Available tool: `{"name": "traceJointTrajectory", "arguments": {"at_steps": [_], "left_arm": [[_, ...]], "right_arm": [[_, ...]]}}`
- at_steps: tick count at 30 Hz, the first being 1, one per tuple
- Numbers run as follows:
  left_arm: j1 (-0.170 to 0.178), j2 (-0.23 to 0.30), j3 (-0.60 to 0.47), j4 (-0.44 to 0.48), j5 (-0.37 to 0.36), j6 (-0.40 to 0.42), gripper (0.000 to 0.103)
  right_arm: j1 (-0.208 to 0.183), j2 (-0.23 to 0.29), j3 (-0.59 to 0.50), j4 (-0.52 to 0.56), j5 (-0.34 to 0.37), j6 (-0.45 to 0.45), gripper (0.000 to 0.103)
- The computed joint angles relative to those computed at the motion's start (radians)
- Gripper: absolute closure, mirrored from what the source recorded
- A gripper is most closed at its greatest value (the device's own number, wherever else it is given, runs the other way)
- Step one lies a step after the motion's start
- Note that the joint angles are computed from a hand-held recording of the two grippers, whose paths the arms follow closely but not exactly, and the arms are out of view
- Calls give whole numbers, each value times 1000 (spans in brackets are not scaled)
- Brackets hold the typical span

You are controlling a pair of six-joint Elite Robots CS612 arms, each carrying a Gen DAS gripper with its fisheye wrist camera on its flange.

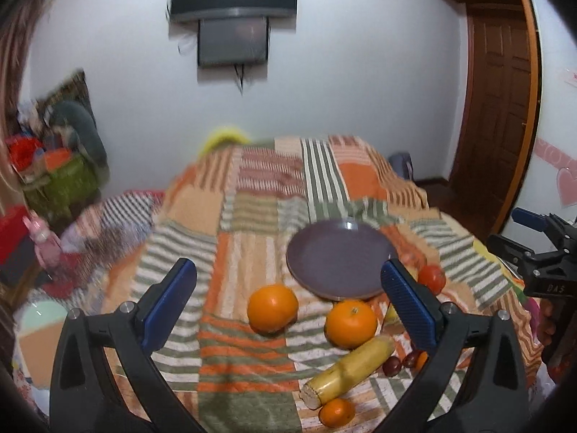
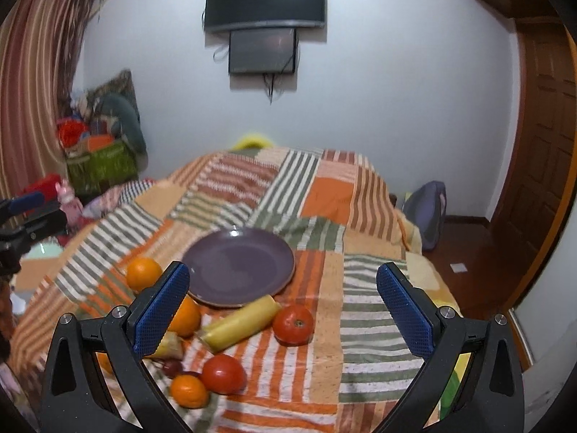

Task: Organize fruits
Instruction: 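Grasp a large orange with the left gripper while the right gripper grasps a red tomato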

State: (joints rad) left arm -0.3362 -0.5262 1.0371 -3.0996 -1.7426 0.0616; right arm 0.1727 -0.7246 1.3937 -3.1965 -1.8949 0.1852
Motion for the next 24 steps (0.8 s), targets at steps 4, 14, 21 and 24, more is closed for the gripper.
{"name": "traceJointTrajectory", "arguments": {"at_steps": [4, 14, 21, 24], "left_arm": [[3, 49, -82, 110, 15, -3, 0], [6, 154, -294, 442, 2, 29, 0], [12, 244, -470, 650, -18, 0, 16], [11, 265, -503, 692, -22, 2, 19]], "right_arm": [[-15, 11, -25, 98, 47, 12, 0], [-36, 40, -55, 198, 95, -25, 9], [-47, 54, -76, 299, 142, -43, 25], [-53, 61, -87, 324, 158, -46, 27]]}}
